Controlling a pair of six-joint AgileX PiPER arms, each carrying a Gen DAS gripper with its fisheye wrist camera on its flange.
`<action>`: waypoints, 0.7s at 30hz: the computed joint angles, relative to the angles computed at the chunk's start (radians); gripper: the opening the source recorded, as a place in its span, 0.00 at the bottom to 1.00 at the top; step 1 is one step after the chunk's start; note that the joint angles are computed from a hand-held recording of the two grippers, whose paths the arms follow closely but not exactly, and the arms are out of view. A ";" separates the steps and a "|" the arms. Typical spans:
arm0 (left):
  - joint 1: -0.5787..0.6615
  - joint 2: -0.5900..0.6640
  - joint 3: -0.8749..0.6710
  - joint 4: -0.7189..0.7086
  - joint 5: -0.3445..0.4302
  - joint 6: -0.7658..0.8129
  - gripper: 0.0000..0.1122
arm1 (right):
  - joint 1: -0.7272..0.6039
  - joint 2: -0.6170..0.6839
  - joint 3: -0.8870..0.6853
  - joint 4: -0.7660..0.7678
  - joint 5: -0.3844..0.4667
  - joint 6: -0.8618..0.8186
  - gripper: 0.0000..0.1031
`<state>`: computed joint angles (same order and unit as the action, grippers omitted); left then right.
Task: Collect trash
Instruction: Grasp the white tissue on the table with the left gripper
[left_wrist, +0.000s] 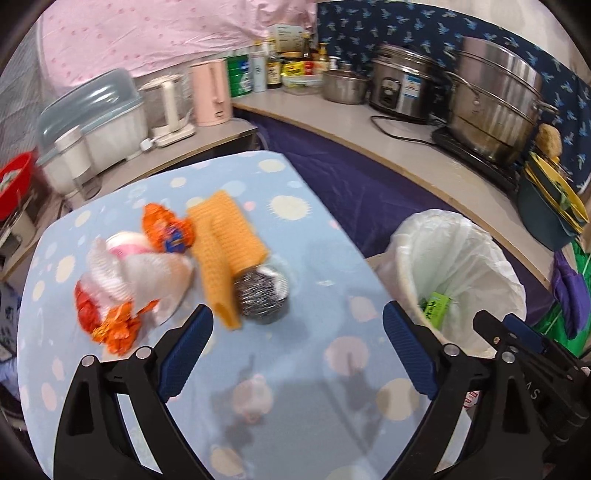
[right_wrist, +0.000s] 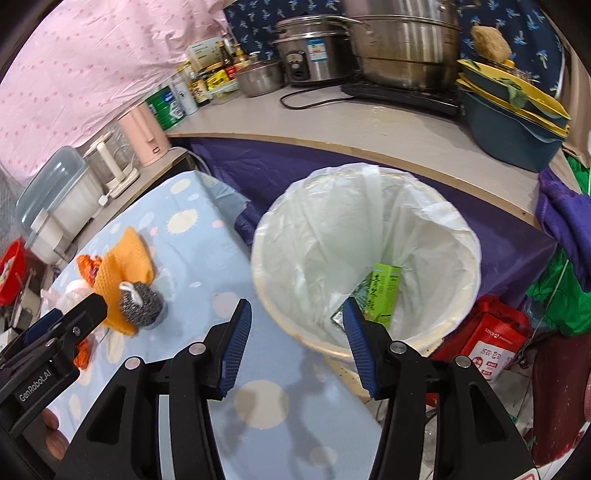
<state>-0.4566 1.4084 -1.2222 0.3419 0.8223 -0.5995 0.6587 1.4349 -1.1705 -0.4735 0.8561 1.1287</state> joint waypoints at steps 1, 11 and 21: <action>0.025 -0.016 0.016 -0.016 -0.001 0.012 0.79 | 0.012 0.011 -0.009 -0.002 0.001 0.002 0.49; 0.308 -0.121 0.105 -0.170 0.001 0.159 0.81 | 0.103 0.116 -0.110 0.009 0.012 -0.015 0.49; 0.589 -0.003 -0.045 -0.353 0.022 0.334 0.81 | 0.151 0.193 -0.183 0.034 0.021 -0.037 0.49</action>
<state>0.1325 1.4059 -1.2677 -0.0108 0.8439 -0.2656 0.8098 1.6282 -1.3532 -0.4399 0.8776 1.0912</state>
